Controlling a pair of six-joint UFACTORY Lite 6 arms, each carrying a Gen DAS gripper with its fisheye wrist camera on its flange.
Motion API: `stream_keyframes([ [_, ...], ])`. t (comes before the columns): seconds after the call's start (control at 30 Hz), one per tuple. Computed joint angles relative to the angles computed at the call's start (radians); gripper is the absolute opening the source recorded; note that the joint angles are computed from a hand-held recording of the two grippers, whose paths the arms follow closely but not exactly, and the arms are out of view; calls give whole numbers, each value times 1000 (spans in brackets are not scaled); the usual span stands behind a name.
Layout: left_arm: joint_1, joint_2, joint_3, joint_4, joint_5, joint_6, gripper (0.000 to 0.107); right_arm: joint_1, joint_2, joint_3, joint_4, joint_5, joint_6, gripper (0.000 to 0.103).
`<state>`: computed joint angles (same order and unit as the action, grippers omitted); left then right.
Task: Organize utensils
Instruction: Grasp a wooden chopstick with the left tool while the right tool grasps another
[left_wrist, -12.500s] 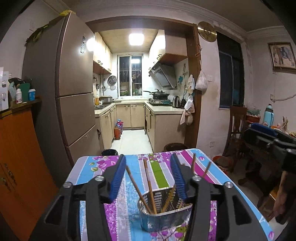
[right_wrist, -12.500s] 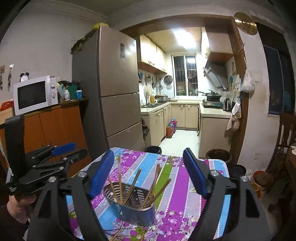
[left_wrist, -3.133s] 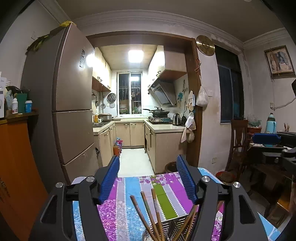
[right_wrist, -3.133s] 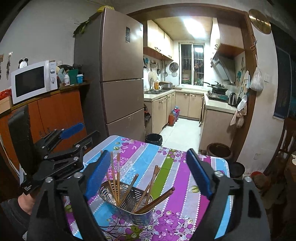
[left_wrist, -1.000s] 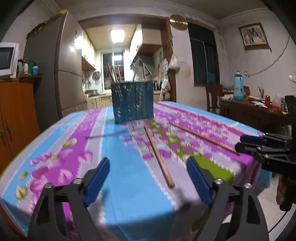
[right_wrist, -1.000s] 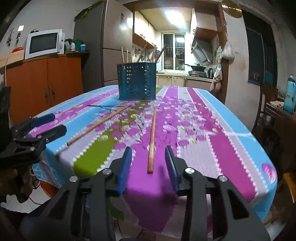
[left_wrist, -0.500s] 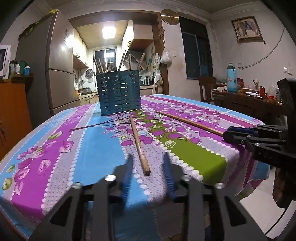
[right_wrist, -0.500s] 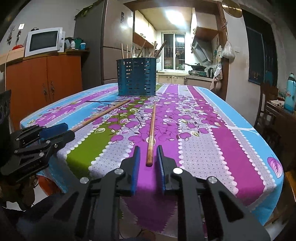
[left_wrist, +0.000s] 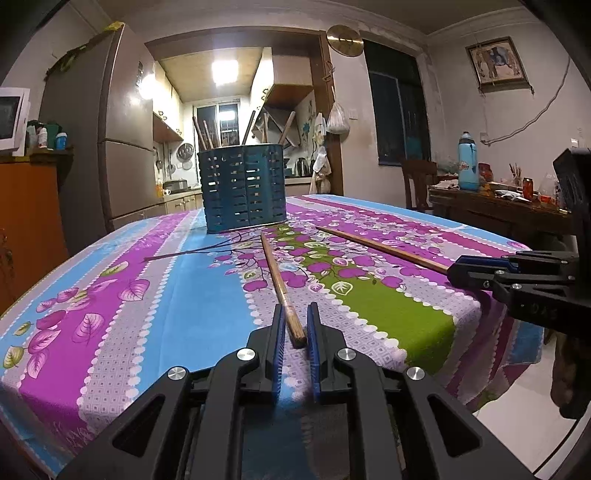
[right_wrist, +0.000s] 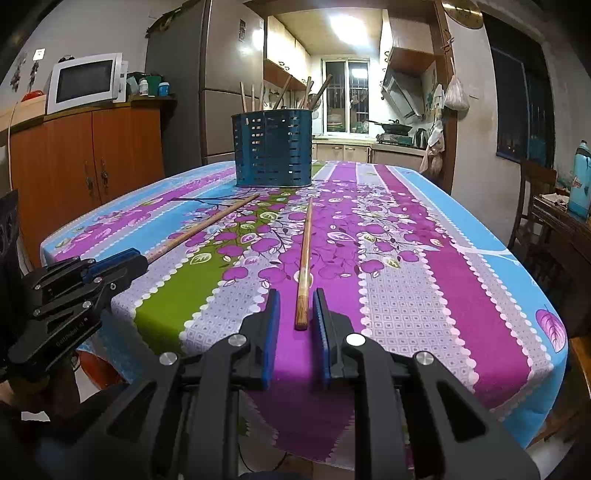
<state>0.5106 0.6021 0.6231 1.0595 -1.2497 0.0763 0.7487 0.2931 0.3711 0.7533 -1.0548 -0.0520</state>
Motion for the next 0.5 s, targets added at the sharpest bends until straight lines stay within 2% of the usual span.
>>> stream_keyframes([
  [0.23, -3, -3, -2, -3, 0, -13, 15, -8, 4, 6, -14, -3, 14, 17],
  [0.4, -6, -22, -5, -3, 20, -37, 11, 27, 28, 4, 15, -38, 31, 7],
  [0.5, -6, -23, 1, -1, 25, -46, 11, 27, 35, 3, 10, -49, 49, 6],
])
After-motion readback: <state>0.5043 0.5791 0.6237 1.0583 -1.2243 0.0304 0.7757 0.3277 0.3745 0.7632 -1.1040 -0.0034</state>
